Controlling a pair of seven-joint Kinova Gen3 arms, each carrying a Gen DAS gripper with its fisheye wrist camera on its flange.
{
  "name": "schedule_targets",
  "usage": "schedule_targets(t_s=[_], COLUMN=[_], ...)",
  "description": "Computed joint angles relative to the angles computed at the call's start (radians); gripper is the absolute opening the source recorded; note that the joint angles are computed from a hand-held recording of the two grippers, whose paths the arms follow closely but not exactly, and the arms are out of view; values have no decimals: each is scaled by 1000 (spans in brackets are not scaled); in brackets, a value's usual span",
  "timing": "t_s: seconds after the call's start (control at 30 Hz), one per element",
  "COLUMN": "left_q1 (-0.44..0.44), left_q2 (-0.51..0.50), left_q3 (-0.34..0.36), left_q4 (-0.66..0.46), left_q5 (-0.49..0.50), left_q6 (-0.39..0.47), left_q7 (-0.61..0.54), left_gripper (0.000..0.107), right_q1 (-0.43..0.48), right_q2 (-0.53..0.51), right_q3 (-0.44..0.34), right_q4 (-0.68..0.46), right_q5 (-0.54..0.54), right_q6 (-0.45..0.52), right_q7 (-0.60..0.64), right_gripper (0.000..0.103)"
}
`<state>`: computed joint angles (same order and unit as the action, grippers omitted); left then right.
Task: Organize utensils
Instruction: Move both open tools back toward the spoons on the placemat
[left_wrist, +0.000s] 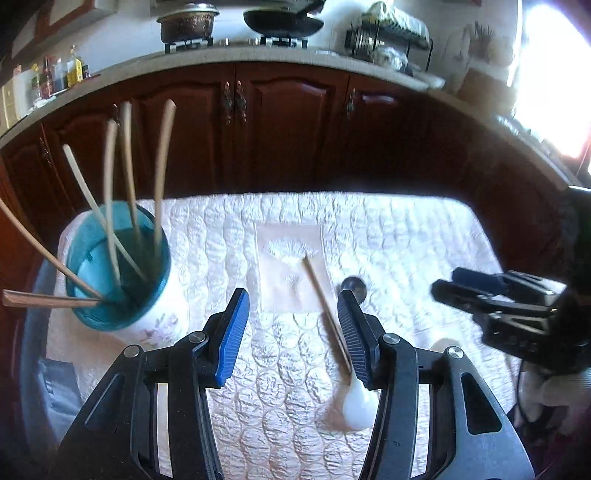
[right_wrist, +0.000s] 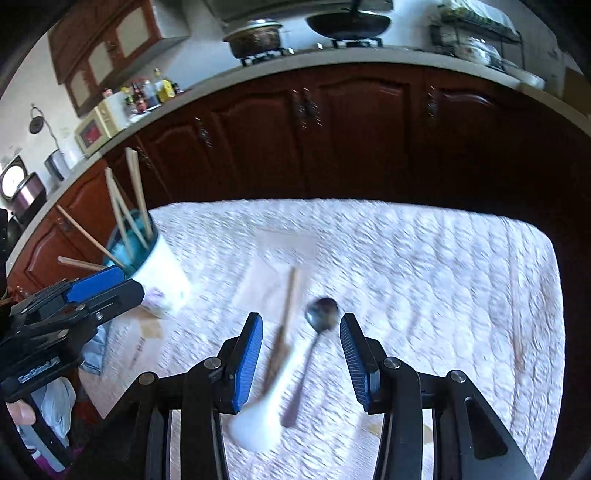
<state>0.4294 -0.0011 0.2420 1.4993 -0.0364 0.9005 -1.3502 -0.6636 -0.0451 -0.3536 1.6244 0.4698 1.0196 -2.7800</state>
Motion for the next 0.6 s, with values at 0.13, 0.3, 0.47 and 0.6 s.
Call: schedule_targets(t_s=[0.13,0.3,0.47,0.6], left_q1=[13,4,-24,-27], left_q2=[28,46,77,91], left_q3=[6,-9,-24,-26], left_q4=[10,31,26,35], left_q5=[-9,60,159,177], left_q6=[1,1,35,44], left_q7=[12,-29,-90,-108], left_gripper=[49,49,49,49], right_q1=[9,36,62,85], right_q2=[-19,-26,-16,10], right_q3=[0,9,31,65], right_q4=[56,119,166,189], right_q5=[-15,-56,-127,-220], right_q6=[-13,-64,-152,-251], right_q7=[-27,-36,-5,72], right_gripper=[42,42,42,32])
